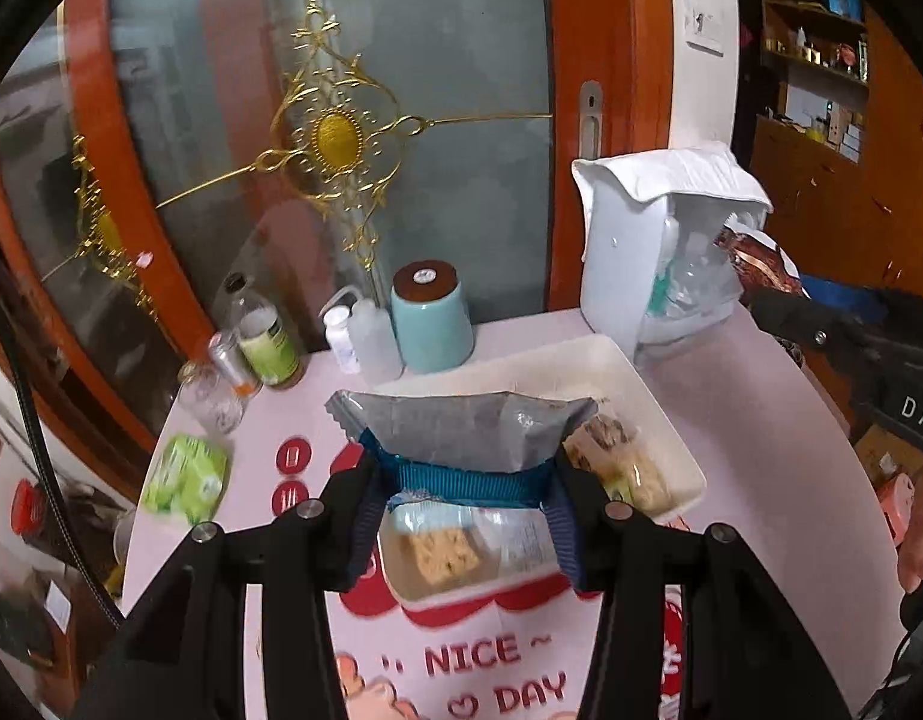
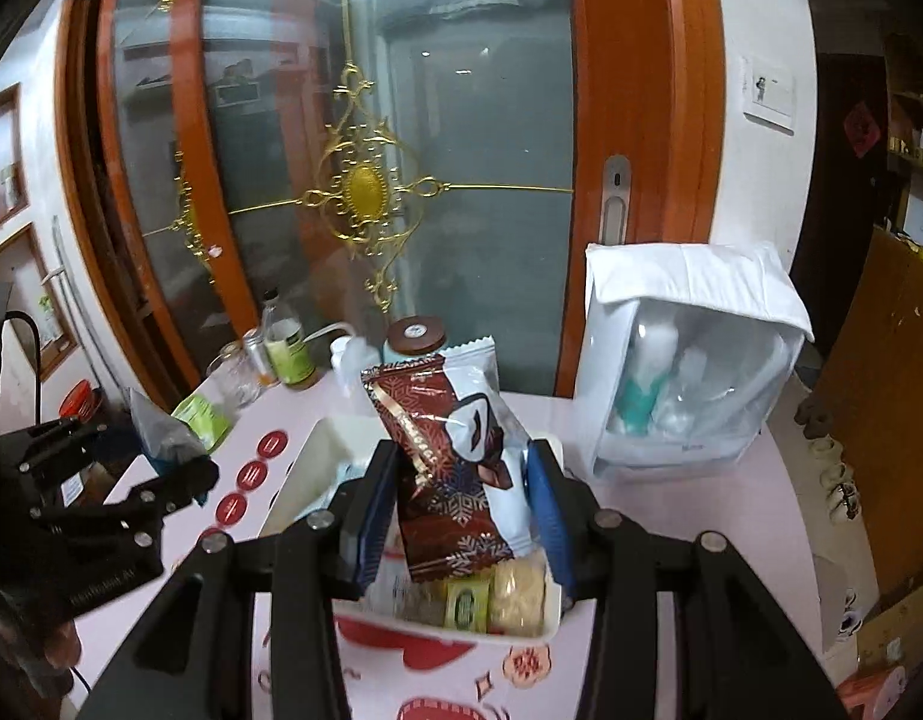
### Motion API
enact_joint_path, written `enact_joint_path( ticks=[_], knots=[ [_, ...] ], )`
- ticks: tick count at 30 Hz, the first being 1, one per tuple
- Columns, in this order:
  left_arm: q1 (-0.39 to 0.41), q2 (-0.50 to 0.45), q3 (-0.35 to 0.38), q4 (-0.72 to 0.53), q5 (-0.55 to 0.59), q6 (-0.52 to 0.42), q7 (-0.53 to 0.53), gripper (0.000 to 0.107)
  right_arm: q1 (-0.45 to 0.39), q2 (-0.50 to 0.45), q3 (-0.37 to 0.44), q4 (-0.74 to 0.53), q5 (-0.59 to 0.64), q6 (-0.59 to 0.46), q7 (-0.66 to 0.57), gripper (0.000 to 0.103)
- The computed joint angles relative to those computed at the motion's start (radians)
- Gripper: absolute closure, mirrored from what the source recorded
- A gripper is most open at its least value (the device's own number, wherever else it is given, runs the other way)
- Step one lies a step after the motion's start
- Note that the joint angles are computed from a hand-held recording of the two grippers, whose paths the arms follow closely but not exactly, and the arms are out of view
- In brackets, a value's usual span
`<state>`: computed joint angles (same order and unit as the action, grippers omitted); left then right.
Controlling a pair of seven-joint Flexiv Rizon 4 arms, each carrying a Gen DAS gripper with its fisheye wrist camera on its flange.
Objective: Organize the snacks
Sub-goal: 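Carry both packs into the white tray and open both tools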
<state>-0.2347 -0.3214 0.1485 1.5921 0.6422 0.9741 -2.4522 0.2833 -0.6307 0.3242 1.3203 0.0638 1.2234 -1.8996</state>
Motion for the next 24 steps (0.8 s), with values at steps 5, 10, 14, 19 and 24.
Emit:
enact_joint_path(
  ticks=[5, 10, 14, 19, 24],
  knots=[
    [0.13, -0.125, -0.055, -0.08, -0.25, 0.064, 0.171, 0.059, 0.079, -0.12, -0.074, -0.175, -0.067, -0.121, 0.109, 0.059],
    [0.175, -0.253, -0.058, -0.155, -0.425, 0.062, 0.257, 0.057, 0.138, -0.231, -0.144, -0.288, -0.14, -0.201, 0.187, 0.058],
    [0.165, -0.335, -0.018, -0.204, -0.487, 0.056, 0.272, 0.037, 0.158, -0.32, -0.162, -0.392, -0.18, -0.275, 0.203, 0.055],
    [0.198, -0.399, -0.042, -0.22, -0.59, 0.058, 0.343, 0.02, 0.171, -0.405, -0.171, -0.502, -0.195, -0.35, 0.199, 0.054],
    [0.166, -0.43, 0.003, -0.243, -0.59, 0.02, 0.339, 0.02, 0.176, -0.445, -0.182, -0.568, -0.178, -0.409, 0.231, 0.052]
  ],
)
